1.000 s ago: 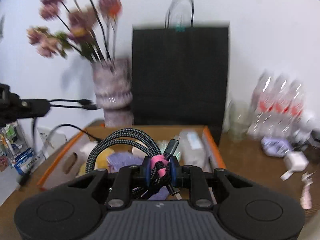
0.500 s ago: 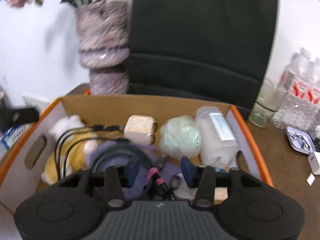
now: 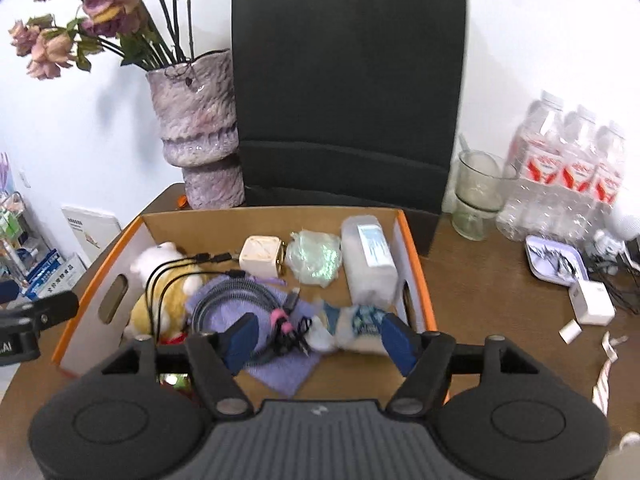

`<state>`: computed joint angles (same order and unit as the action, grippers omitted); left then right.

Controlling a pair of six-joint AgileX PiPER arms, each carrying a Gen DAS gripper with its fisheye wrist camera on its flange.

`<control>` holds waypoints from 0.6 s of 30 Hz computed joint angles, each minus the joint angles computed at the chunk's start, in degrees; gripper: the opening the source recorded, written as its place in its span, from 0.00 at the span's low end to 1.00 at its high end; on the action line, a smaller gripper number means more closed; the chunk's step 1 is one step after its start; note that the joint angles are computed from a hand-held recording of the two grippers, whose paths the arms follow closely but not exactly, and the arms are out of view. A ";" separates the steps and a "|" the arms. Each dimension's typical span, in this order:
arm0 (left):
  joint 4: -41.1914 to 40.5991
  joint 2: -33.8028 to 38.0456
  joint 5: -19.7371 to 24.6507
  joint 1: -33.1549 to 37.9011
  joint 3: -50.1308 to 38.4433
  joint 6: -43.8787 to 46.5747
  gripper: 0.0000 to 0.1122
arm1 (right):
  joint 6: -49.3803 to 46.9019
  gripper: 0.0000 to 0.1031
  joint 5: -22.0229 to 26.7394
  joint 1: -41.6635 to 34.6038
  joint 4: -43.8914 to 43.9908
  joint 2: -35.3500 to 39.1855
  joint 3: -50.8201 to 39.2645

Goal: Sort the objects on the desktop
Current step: 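Withdraw both tools from the box toward the pile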

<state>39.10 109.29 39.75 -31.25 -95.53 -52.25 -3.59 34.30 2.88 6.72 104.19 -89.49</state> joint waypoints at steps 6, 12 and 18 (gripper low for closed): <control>4.76 -7.79 -1.93 -2.43 12.32 -7.31 0.92 | -3.03 0.69 -4.08 -0.33 2.61 -9.68 12.72; 12.51 -15.74 -4.86 -6.09 26.00 -17.79 0.92 | -5.00 0.71 -11.82 1.05 5.13 -19.59 28.00; 22.61 -21.06 -4.99 -11.72 38.08 -31.87 0.92 | 1.24 0.72 -20.84 4.09 1.64 -28.83 44.75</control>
